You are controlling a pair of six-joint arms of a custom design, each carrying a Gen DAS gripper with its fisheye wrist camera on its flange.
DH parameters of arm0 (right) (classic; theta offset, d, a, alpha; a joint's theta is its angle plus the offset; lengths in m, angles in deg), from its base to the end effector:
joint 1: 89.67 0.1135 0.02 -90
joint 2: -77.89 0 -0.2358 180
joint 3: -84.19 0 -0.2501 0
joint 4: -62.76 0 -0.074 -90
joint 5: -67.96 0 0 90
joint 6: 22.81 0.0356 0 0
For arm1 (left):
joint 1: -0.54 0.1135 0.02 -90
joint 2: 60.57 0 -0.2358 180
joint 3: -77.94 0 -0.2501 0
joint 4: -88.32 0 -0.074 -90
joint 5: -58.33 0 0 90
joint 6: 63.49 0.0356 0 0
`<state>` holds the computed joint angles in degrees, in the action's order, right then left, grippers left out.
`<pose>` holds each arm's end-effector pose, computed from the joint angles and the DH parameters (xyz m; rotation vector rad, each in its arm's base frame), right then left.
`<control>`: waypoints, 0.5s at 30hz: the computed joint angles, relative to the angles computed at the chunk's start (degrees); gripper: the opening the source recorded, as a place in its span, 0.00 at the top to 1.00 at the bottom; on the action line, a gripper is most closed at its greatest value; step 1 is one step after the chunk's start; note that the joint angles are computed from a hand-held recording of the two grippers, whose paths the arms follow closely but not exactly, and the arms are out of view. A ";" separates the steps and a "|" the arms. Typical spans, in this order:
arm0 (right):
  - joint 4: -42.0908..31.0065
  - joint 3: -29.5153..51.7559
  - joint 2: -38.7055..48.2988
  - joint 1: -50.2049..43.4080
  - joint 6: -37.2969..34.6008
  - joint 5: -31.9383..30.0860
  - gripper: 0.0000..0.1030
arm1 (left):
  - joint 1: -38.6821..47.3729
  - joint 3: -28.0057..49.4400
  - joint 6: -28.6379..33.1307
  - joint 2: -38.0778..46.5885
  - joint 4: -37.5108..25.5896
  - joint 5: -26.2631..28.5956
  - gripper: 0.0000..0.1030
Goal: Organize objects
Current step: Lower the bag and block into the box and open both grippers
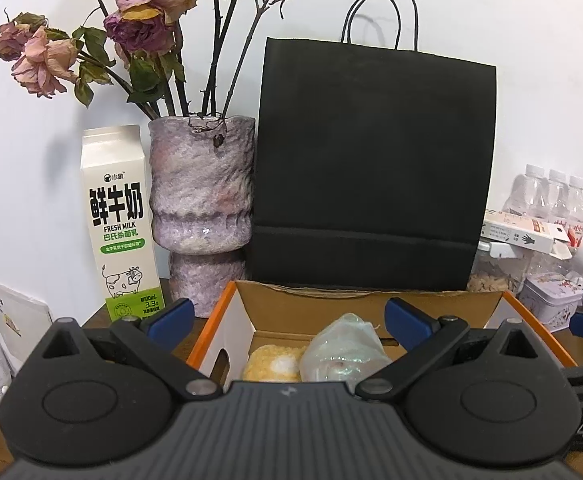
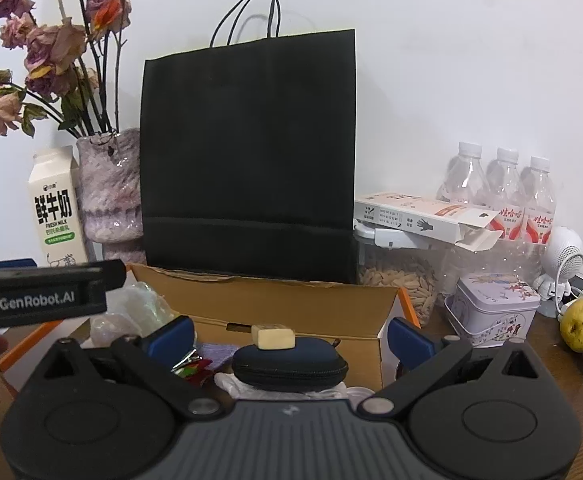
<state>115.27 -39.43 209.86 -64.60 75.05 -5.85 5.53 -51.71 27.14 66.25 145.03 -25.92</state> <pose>0.3117 0.1348 0.0042 -0.1105 1.9550 0.0993 0.3219 0.0245 0.0221 -0.0052 1.9140 -0.0300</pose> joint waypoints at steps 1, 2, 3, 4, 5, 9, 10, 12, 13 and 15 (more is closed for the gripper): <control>0.05 -0.28 -0.22 -0.04 -0.03 -0.14 0.00 | 0.22 -0.34 0.00 -0.16 0.12 0.22 0.00; -0.02 -0.65 -0.58 0.00 -0.14 -0.19 0.00 | 0.40 -0.63 -0.06 -0.39 0.04 0.46 0.00; 0.20 -1.12 -0.87 0.07 -0.20 -0.18 0.00 | 0.70 -1.03 -0.19 -0.78 -0.17 0.91 0.00; 0.62 -1.68 -1.12 0.17 -0.14 -0.07 0.00 | 0.97 -1.38 -0.29 -1.09 -0.33 1.27 0.00; 1.10 -2.21 -1.29 0.27 -0.06 0.02 0.00 | 1.23 -1.81 -0.31 -1.40 -0.43 1.56 0.00; 2.78 -4.61 -2.06 0.96 0.45 0.74 0.00 | 2.48 -3.98 -0.34 -2.54 -0.09 3.06 0.00; 3.20 -5.33 -2.34 1.16 0.55 0.91 0.00 | 2.93 -4.75 -0.27 -2.96 0.02 3.67 0.00; 4.68 -7.18 -2.92 1.66 0.72 1.35 0.00 | 3.70 -6.42 -0.25 -3.72 0.67 4.57 0.00; 5.38 -8.17 -3.29 1.96 0.77 1.57 0.00 | 4.31 -7.46 -0.07 -4.20 1.09 5.31 0.00; 6.88 -10.35 -4.09 2.55 0.93 2.10 0.00 | 5.39 -9.51 0.51 -5.20 1.76 6.34 0.00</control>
<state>122.15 -49.78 205.77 -62.05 75.97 -3.75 10.92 -61.22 27.64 61.05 146.78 -19.58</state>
